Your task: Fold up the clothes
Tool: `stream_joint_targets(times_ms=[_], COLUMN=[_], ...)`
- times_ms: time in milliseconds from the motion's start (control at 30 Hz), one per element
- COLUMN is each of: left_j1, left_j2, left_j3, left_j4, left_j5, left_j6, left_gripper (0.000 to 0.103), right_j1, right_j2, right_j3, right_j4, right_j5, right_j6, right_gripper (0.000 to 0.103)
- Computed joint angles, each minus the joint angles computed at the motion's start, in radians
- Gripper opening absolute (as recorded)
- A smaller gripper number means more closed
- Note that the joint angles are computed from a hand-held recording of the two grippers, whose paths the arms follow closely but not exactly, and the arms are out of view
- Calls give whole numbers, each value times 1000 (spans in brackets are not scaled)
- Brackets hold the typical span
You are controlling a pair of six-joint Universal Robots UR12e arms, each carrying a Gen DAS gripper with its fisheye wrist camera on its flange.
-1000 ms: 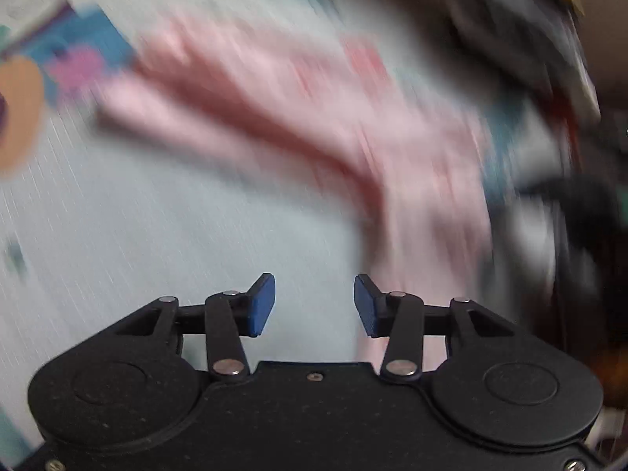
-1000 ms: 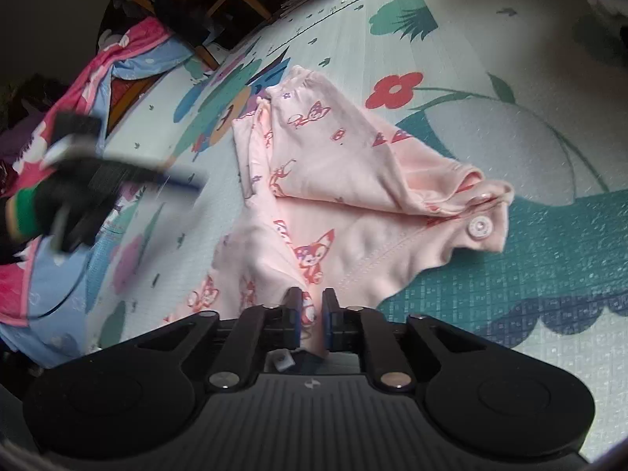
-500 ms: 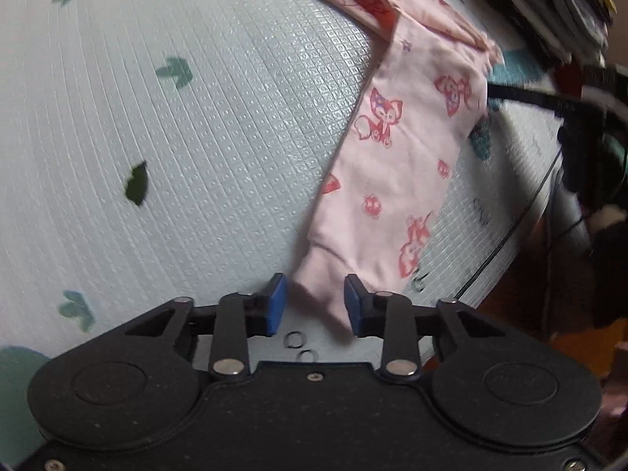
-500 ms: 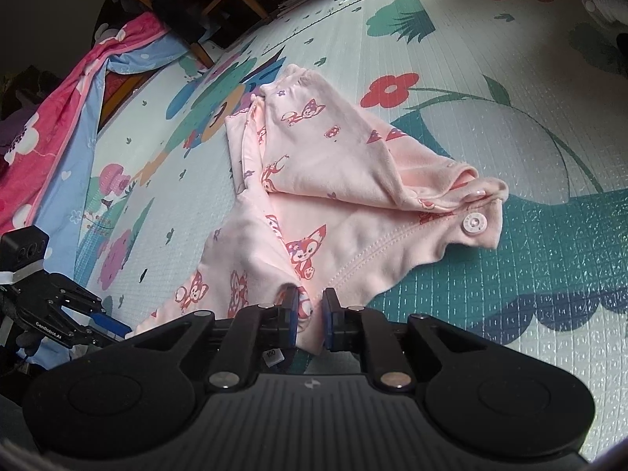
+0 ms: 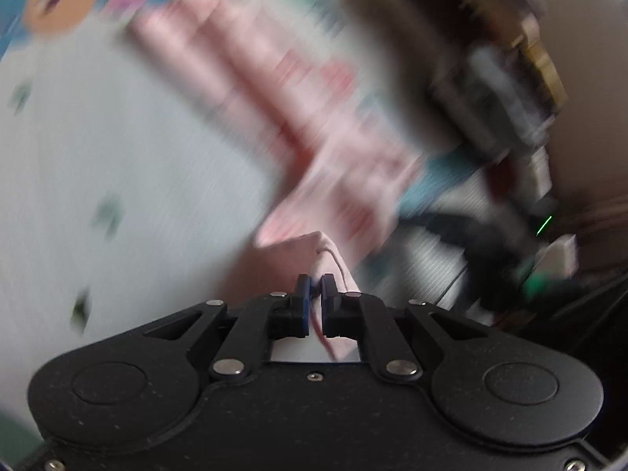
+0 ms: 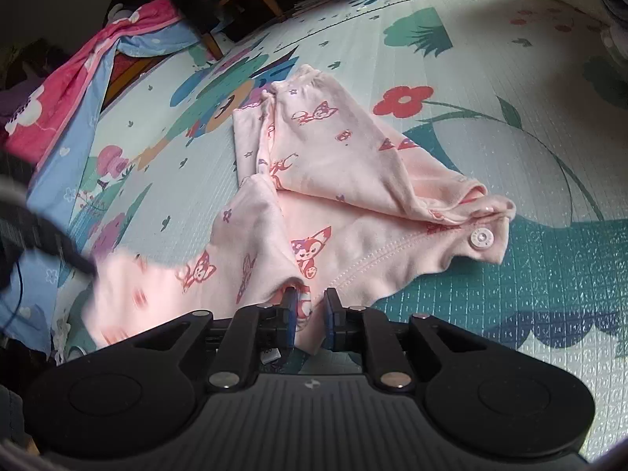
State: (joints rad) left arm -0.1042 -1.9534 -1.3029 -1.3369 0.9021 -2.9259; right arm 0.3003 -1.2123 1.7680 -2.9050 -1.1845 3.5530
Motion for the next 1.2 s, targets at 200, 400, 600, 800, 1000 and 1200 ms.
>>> stream_joint_targets(times_ms=[200,400,600,800,1000,1200], left_j1=[-41,-77,-103,-123,-121,-106], left_j2=[-121,-231,-309,-363,-363,-294], left_j3=[148,275,386,482,500,453], left_j4=[162,231,208,113,25,-236], left_j5=[-158,-246,-241,-235,-268,-296], left_j6=[-152,-295,-327,-274,-217,26], left_gripper=[3,3,3,3,3,3], right_j1=[21,46,51,76,70,78], right_j2=[-15,-21,-21,-30,-9,3], right_j3=[3,-10,-17,-9,-33,-64], right_j4=[-12,12,26,-7,-51,66], right_j5=[-40,-112,-159,-325,-155,-110], right_j6=[-141,-255,-265,-305,-420,-459], right_gripper=[58,66,66,54,51,53])
